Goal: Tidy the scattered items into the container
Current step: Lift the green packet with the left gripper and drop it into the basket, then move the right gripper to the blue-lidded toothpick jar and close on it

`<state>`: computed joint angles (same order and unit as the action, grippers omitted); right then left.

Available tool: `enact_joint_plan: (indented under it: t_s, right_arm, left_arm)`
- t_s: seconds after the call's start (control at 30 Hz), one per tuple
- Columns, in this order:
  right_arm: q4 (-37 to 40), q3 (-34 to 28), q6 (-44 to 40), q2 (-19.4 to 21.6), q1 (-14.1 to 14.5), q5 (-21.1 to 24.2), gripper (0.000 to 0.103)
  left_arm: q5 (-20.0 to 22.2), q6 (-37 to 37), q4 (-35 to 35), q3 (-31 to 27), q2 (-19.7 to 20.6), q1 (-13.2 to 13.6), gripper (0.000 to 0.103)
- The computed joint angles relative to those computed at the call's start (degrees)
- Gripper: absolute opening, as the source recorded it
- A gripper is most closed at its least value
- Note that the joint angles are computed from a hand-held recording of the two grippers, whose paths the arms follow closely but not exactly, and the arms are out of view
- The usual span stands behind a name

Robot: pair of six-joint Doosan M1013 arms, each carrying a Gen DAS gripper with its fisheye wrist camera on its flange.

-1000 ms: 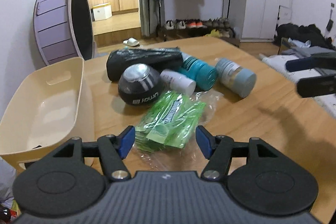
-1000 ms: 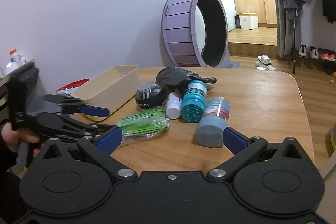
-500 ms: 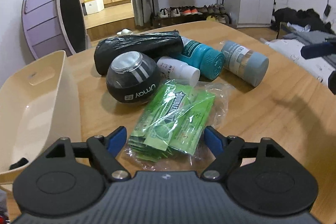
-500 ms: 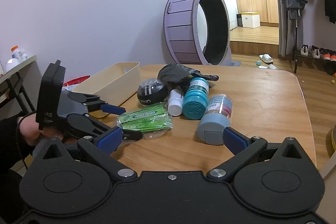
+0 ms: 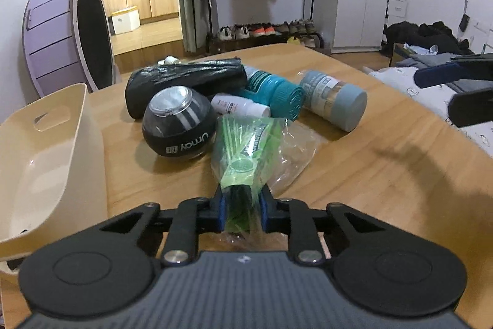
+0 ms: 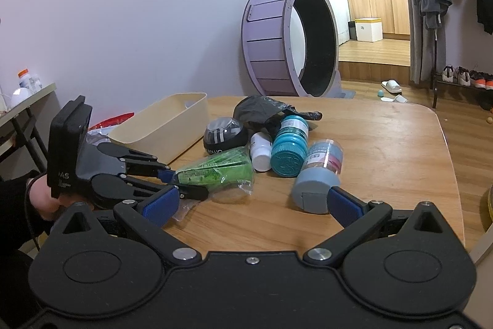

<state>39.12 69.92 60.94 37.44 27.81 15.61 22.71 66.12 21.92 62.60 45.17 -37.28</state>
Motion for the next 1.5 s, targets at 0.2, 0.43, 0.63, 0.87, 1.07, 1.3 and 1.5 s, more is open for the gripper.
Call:
enact_joint_plan:
  t_s: [0.2,0.43,0.63,0.87,1.07,1.3,1.5]
  right_arm:
    - [2.2,-0.1,-1.9,0.1,-0.1,-0.2,0.103]
    - [4.0,-0.2,-3.5,0.2,-0.1,-0.1,0.103]
    - [12.0,-0.4,-10.6,0.3,0.0,0.3,0.103]
    - [10.6,-1.0,-9.4,0.6,0.2,1.0,0.103]
    - [9.3,-1.2,-8.2,0.7,0.3,1.3,0.103]
    - [9.1,-1.2,-7.6,0.7,0.3,1.3,0.103]
    - [7.4,-1.2,-5.9,0.7,0.4,0.6,0.103]
  left_arm:
    - [-4.3,-7.0,7.0,3.8,-2.5,-0.2,0.018]
    - [-7.0,-24.1,23.0,7.9,-6.2,-0.1,0.018]
    - [-1.9,-35.7,33.8,8.5,-7.8,0.5,0.018]
    - [7.7,-33.7,31.8,4.6,-6.3,1.4,0.018]
    - [14.0,-24.4,22.8,-0.6,-3.2,2.3,0.020]
    - [14.9,-27.8,24.5,1.7,-4.5,2.2,0.044]
    - [10.7,-29.2,24.3,4.3,-6.7,1.6,0.052]
